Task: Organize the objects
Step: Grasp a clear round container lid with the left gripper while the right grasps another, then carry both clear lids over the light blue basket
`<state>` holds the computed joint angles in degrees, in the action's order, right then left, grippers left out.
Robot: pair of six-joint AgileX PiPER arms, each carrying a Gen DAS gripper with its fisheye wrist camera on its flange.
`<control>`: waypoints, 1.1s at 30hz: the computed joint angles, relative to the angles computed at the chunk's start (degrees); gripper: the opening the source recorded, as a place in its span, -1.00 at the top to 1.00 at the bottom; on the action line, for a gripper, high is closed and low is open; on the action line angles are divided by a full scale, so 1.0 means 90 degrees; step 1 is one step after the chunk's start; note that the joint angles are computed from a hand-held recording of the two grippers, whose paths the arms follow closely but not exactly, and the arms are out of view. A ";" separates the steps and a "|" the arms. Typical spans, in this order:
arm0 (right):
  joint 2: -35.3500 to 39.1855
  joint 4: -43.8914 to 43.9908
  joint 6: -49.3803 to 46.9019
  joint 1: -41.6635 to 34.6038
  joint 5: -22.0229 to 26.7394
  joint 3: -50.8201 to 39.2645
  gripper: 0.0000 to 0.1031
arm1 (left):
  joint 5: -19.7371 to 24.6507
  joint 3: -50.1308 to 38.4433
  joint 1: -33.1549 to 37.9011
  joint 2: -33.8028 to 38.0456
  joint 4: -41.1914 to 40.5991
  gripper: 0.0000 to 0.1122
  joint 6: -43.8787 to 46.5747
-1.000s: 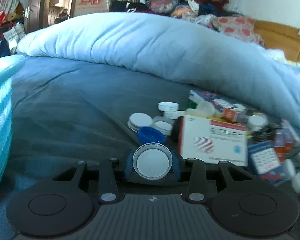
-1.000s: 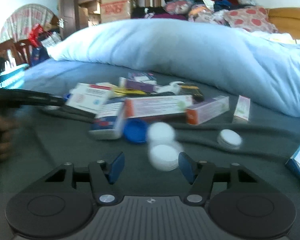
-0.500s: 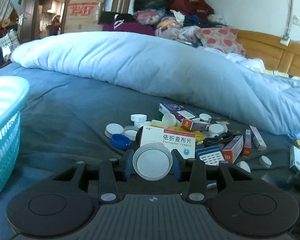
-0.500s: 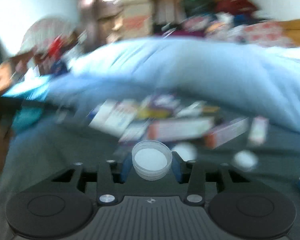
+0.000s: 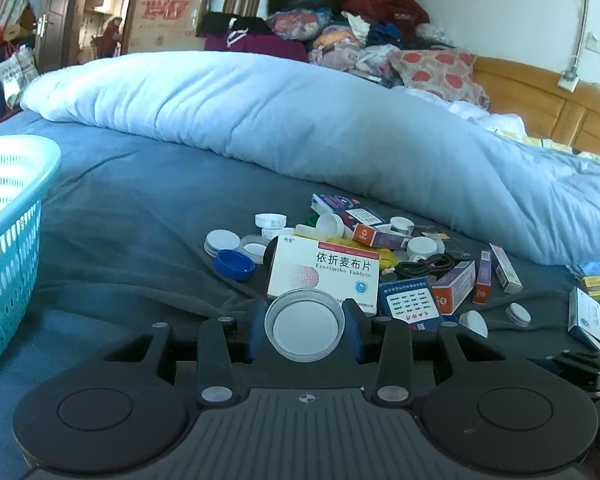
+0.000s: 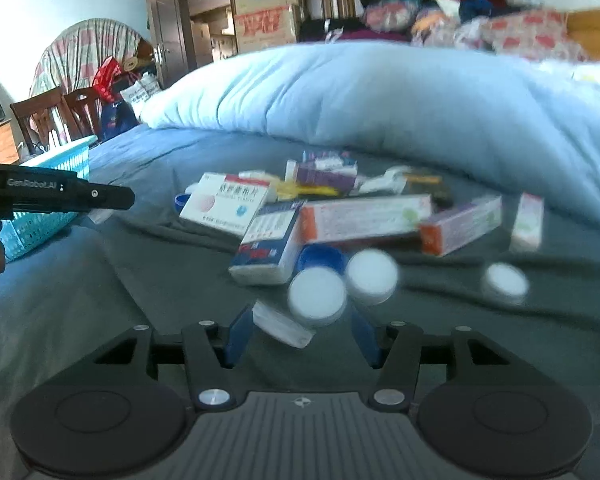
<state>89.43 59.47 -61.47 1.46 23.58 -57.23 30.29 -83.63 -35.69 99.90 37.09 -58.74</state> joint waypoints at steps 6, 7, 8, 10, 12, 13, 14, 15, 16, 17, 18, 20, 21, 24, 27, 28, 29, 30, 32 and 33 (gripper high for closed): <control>0.0094 0.0554 -0.0273 0.0197 -0.0106 0.0136 -0.12 | -0.0074 0.0058 -0.0095 0.0087 -0.0042 0.28 -0.0036; 0.0123 0.0461 -0.0222 0.0274 -0.0243 0.0128 -0.12 | -0.0076 0.0068 -0.0112 0.0093 -0.0001 0.28 -0.0069; 0.0174 0.0369 -0.0182 0.0334 -0.0359 0.0116 -0.12 | -0.0075 0.0068 -0.0135 0.0102 0.0055 0.28 -0.0118; 0.0221 -0.0006 0.0078 0.0440 -0.0492 0.0097 0.01 | -0.0020 0.0061 -0.0208 0.0113 0.0249 0.28 -0.0234; 0.0088 -0.0238 0.0112 0.0498 -0.0499 0.0149 0.17 | 0.0239 -0.0013 -0.0321 0.0173 0.0384 0.28 -0.0126; 0.0004 -0.0256 0.0023 0.0488 -0.0435 0.0189 0.17 | 0.0250 0.0089 -0.0341 0.0148 0.0509 0.28 -0.0154; -0.0051 -0.0318 0.0056 0.0481 -0.0407 0.0225 0.17 | 0.0232 0.0171 -0.0301 0.0145 0.0388 0.28 -0.0113; -0.0089 -0.0335 0.0066 0.0440 -0.0360 0.0257 0.17 | 0.0136 0.0295 -0.0228 0.0109 0.0223 0.27 -0.0067; -0.0100 -0.0412 0.0175 0.0408 -0.0304 0.0283 0.17 | 0.0063 0.0378 -0.0170 0.0107 0.0065 0.26 0.0018; -0.0113 -0.0380 0.0185 0.0405 -0.0311 0.0336 0.17 | 0.0043 0.0422 -0.0142 0.0148 -0.0024 0.25 0.0134; -0.0116 -0.0299 0.0117 0.0409 -0.0347 0.0376 0.17 | 0.0037 0.0474 -0.0148 0.0195 0.0090 0.25 0.0060; -0.0093 -0.0198 0.0029 0.0451 -0.0449 0.0433 0.16 | -0.0043 0.0503 -0.0128 0.0315 0.0316 0.25 -0.0175; -0.0086 -0.0079 -0.0093 0.0458 -0.0494 0.0469 0.16 | -0.0078 0.0523 -0.0137 0.0357 0.0567 0.24 -0.0356; -0.0069 0.0182 -0.0384 0.0402 -0.0482 0.0507 0.16 | 0.0015 0.0285 -0.0188 0.0699 0.0730 0.23 -0.0076; -0.0087 0.0275 -0.0441 0.0407 -0.0532 0.0550 0.16 | -0.0106 0.0358 -0.0256 0.0767 0.0971 0.38 -0.0176; -0.0095 0.0259 -0.0459 0.0442 -0.0596 0.0571 0.16 | -0.0137 0.0343 -0.0246 0.0765 0.0872 0.46 -0.0115; -0.0103 0.0197 -0.0409 0.0473 -0.0641 0.0580 0.15 | -0.0116 0.0302 -0.0257 0.0782 0.0826 0.48 -0.0100; -0.0098 0.0173 -0.0383 0.0467 -0.0632 0.0566 0.15 | -0.0070 0.0259 -0.0281 0.0801 0.0825 0.49 -0.0097; -0.0093 0.0196 -0.0417 0.0431 -0.0590 0.0547 0.15 | -0.0079 0.0293 -0.0313 0.0750 0.0886 0.49 -0.0252; -0.0097 0.0231 -0.0468 0.0434 -0.0607 0.0557 0.16 | -0.0020 0.0313 -0.0356 0.0715 0.1028 0.46 -0.0421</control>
<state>88.56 61.55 -65.68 5.37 18.11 -52.22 30.12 -80.82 -38.89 106.33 46.34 -62.53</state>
